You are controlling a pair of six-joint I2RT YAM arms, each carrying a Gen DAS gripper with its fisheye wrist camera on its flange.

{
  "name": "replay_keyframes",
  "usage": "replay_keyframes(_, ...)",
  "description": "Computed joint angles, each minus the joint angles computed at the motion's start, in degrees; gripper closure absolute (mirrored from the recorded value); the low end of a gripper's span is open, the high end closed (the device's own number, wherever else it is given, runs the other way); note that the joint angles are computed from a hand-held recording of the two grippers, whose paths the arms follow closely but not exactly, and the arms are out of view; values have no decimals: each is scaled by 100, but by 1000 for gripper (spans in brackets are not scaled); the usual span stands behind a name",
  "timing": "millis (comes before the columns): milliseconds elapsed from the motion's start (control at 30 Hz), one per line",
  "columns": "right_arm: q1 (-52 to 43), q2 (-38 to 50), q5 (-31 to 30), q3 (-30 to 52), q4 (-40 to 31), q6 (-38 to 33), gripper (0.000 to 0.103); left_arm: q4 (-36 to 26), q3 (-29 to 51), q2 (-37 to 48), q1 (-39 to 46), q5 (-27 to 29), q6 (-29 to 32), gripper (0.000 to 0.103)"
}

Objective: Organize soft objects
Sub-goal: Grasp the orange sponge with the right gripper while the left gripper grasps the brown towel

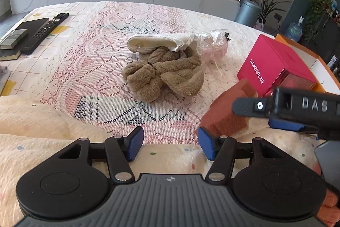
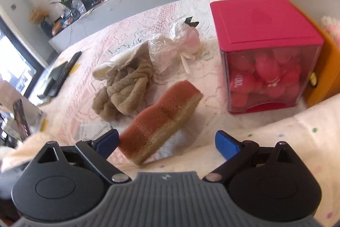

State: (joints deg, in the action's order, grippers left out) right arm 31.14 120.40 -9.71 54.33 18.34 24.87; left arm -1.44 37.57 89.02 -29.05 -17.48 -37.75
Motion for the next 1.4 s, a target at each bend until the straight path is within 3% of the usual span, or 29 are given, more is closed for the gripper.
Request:
replay_keyframes(267,90,349,-103,652,-438,483,10,-127,212,230,-55,-7,131,34)
replay_keyframes(333,141,404,16,803,-638,400,19,-136,214,229,-58,-2,110,34)
replay_keyframes(400,160,433,20,848,-715,347,41,-146,208,209,-55,8,80,34)
replay_keyframes(567,168,393,34,748,-643,188,54,-145,227,167,-9,32,48,36)
replay_keyframes(733,180,237,129,634,-432,-236,58,-68,252,62,220,225,182,37)
replay_keyframes(833,226,192,390,722,-447,-724,60,-153,495,138,383,224,601,37)
replay_keyframes(1067,117,464,459,1435,-986,-1499,65,-832,1594,917,938,237,2392,33)
replay_keyframes(1233,98,753,423,1745,-1213,-1697,65,-500,1653,1246,1138,348,3570,32)
replay_keyframes(1400,119,1006,380,1988,-1379,-1684,64,-265,1790,1541,1221,600,4160,28)
